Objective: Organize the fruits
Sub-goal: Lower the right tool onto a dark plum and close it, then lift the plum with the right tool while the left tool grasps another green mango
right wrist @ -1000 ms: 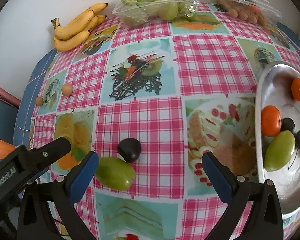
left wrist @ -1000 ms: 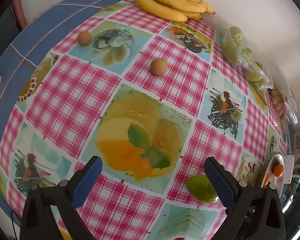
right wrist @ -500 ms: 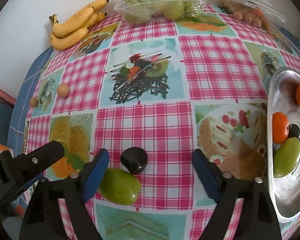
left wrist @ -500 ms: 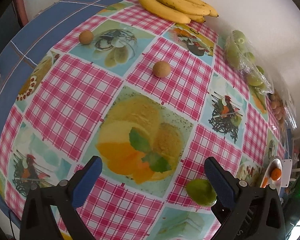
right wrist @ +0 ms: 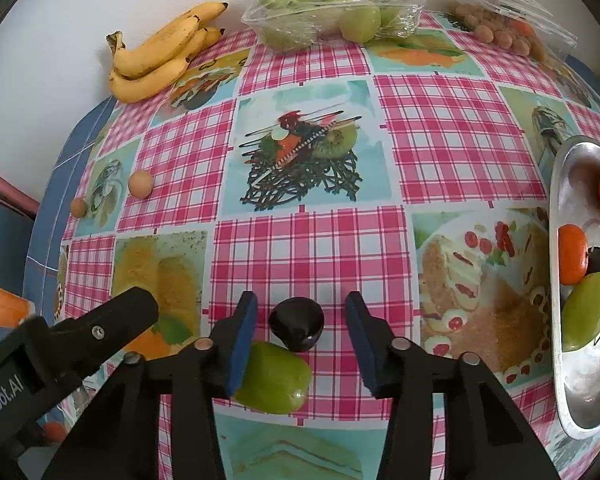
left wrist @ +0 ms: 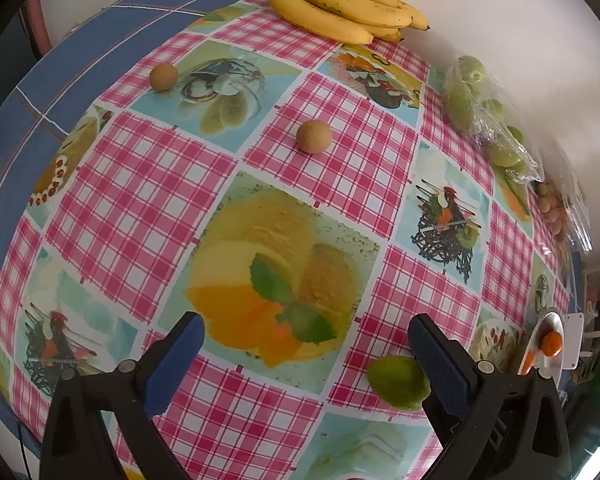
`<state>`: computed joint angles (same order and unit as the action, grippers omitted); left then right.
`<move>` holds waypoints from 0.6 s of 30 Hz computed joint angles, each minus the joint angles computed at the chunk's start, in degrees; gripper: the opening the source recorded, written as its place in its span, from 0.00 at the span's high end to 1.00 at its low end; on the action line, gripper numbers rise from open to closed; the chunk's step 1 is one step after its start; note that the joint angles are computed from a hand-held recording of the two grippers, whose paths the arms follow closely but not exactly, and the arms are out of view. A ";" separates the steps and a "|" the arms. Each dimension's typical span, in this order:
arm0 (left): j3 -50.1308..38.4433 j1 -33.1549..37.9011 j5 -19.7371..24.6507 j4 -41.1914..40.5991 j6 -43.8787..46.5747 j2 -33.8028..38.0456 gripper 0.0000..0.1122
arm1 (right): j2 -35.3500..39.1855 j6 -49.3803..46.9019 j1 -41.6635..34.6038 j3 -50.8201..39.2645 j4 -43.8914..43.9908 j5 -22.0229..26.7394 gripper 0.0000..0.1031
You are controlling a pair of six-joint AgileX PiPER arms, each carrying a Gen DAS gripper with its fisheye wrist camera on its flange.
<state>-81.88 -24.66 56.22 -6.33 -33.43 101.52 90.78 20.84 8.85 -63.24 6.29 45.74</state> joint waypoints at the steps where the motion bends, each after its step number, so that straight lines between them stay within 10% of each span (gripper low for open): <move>1: -0.07 0.03 0.02 -0.07 0.18 0.01 0.08 | 0.17 -0.08 0.05 -0.16 0.13 -0.03 0.60; 3: -0.13 0.01 0.06 -0.21 0.46 -0.03 0.08 | 0.18 -1.03 -0.31 -0.07 1.34 -0.29 0.72; 18: -2.68 -1.77 2.63 -5.54 4.65 2.15 0.08 | -5.47 -3.68 -5.27 1.51 3.01 5.31 0.72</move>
